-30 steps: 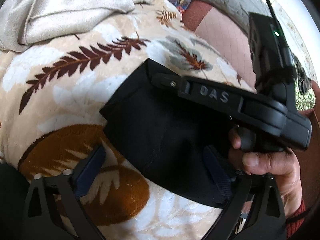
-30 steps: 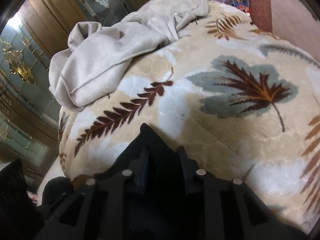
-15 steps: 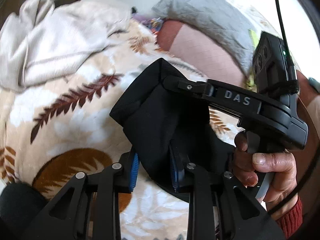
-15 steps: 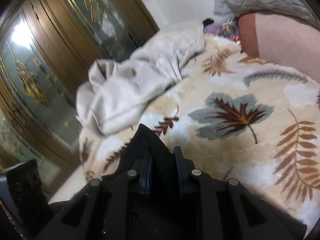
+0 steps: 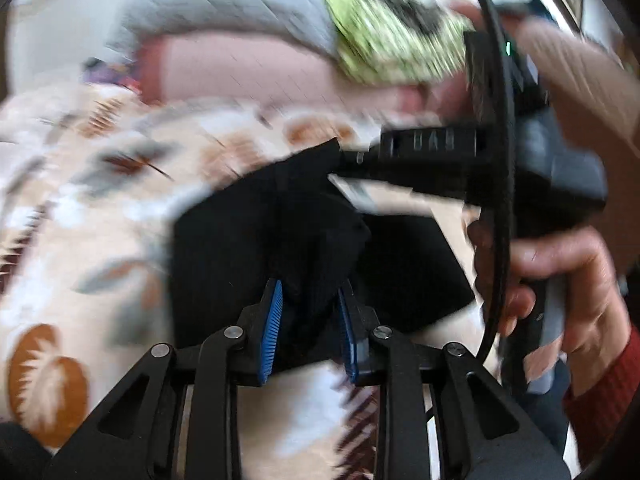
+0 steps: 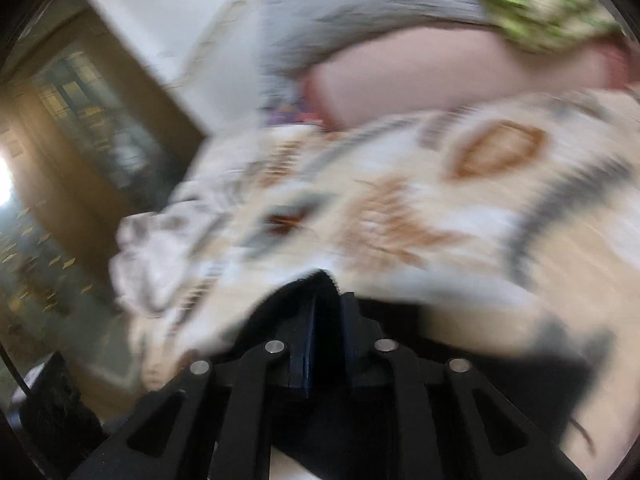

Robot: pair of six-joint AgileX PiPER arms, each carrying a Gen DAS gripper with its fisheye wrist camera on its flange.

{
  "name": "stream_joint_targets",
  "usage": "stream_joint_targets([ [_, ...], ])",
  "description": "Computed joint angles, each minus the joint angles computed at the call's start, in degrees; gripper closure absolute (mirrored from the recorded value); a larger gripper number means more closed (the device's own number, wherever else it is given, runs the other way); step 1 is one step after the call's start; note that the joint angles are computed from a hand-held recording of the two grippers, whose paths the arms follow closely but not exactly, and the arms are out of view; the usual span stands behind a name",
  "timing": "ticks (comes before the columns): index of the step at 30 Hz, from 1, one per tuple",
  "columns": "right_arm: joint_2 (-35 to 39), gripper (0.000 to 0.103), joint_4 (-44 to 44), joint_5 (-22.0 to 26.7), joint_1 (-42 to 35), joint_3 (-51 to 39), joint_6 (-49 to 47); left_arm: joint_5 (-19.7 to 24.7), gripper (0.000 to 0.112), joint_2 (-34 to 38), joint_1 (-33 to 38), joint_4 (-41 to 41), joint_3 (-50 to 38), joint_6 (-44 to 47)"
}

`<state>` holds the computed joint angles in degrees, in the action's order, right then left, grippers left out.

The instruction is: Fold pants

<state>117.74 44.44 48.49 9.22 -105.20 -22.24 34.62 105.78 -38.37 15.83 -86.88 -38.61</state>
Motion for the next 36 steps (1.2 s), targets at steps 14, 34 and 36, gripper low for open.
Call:
stream_joint_targets([
  [14,-5.69,0.033,9.32,-0.11,-2.93,12.74,-5.10,-0.22,0.048,-5.80,6.84,0.08,6.01,-1.14],
  [34,-13.42,0.094,19.53,-3.14,-2.24,20.38,-15.67,4.03,0.047,-4.06,5.55,0.61,2.12,-4.98],
  [36,-15.12,0.094,19.18,-3.16,-3.65,21.12,-15.71,4.49,0.047,-3.70,5.15,-0.02,0.62,-4.06],
])
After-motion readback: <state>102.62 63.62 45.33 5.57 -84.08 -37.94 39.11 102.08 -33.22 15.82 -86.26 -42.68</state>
